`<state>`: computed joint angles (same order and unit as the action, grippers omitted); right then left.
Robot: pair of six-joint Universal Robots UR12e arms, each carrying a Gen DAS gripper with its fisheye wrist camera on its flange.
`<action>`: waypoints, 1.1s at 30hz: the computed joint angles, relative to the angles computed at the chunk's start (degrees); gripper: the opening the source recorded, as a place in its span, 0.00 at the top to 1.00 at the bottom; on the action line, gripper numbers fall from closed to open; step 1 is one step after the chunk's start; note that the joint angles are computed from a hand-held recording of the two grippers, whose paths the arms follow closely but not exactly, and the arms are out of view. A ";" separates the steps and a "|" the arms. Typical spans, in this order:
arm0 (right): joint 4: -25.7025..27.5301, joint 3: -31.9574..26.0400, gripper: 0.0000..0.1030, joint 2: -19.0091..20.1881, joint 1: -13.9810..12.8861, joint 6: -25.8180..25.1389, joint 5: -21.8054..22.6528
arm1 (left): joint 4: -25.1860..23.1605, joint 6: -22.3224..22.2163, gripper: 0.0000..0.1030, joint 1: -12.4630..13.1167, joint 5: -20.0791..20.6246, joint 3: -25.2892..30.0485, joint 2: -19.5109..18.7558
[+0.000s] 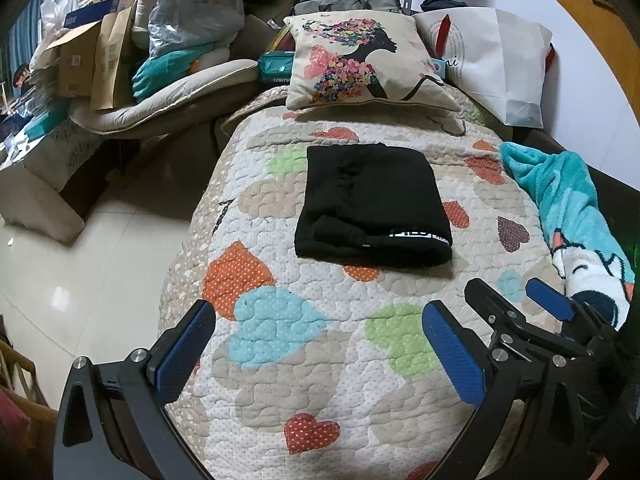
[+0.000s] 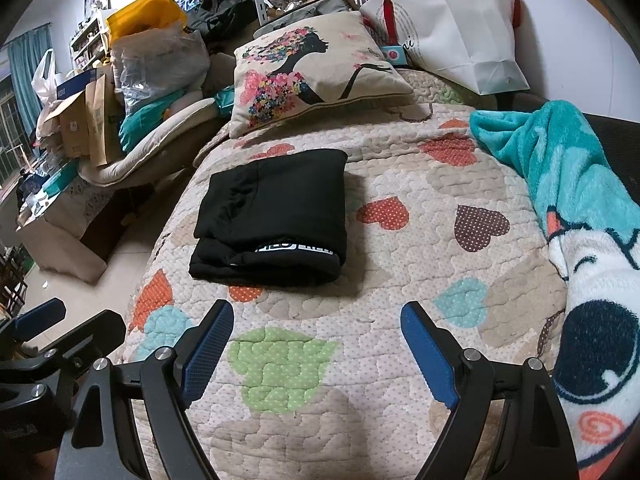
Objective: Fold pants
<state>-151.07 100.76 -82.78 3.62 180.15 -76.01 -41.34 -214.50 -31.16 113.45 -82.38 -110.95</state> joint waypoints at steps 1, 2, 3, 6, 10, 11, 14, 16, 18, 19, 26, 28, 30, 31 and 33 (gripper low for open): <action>0.13 -0.08 0.13 0.03 0.07 -0.09 -0.08 | -0.15 -0.15 0.00 0.05 -0.16 -0.03 0.02; 0.23 -0.12 0.13 0.06 0.07 -0.24 -0.10 | -0.23 -0.16 0.00 0.22 -0.39 -0.04 0.04; 0.34 -0.11 0.13 0.08 0.05 -0.38 -0.11 | -0.37 -0.36 0.00 0.26 -0.56 -0.09 0.07; 0.80 -0.25 0.13 0.16 0.14 -0.66 -0.22 | -0.74 -0.81 0.00 0.56 -1.34 -0.19 0.13; 1.37 -0.36 0.13 0.27 0.26 -0.84 -0.47 | -1.24 -1.41 0.00 0.99 -2.37 -0.30 0.18; 1.51 -0.35 0.12 0.26 0.24 -0.92 -0.52 | -1.31 -1.53 0.00 1.04 -2.51 -0.36 0.19; 1.93 -0.38 0.12 0.23 0.34 -1.11 -0.72 | -1.60 -1.69 0.00 1.17 -2.88 -0.39 0.18; 2.18 -0.55 0.12 0.38 0.43 -1.29 -0.83 | -1.78 -1.87 0.00 1.26 -3.15 -0.45 0.17; 2.41 -0.62 0.12 0.44 0.47 -1.53 -0.92 | -1.98 -2.02 0.00 1.36 -3.48 -0.49 0.16; 2.57 -0.66 0.12 0.46 0.48 -1.64 -0.95 | -2.06 -2.08 0.00 1.43 -3.60 -0.50 0.17; 3.25 -0.92 0.12 0.74 0.74 -2.04 -1.39 | -2.75 -2.99 0.00 1.94 -4.83 -0.73 0.13; 3.56 -0.99 0.12 0.81 0.78 -2.18 -1.47 | -3.00 -3.27 0.00 2.11 -5.22 -0.75 0.07; 3.79 -1.06 0.12 0.91 0.82 -2.28 -1.57 | -3.23 -3.60 0.00 2.26 -5.57 -0.83 0.06; 3.90 -1.12 0.12 0.95 0.86 -2.27 -1.62 | -3.27 -3.68 0.00 2.33 -5.69 -0.86 0.04; 4.30 -1.25 0.12 1.05 0.88 -2.37 -1.64 | -3.46 -3.89 0.00 2.46 -5.98 -0.90 0.00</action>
<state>-146.77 99.52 -81.73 4.50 177.78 -77.65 -44.79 -218.39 -28.70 107.47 -83.28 -110.95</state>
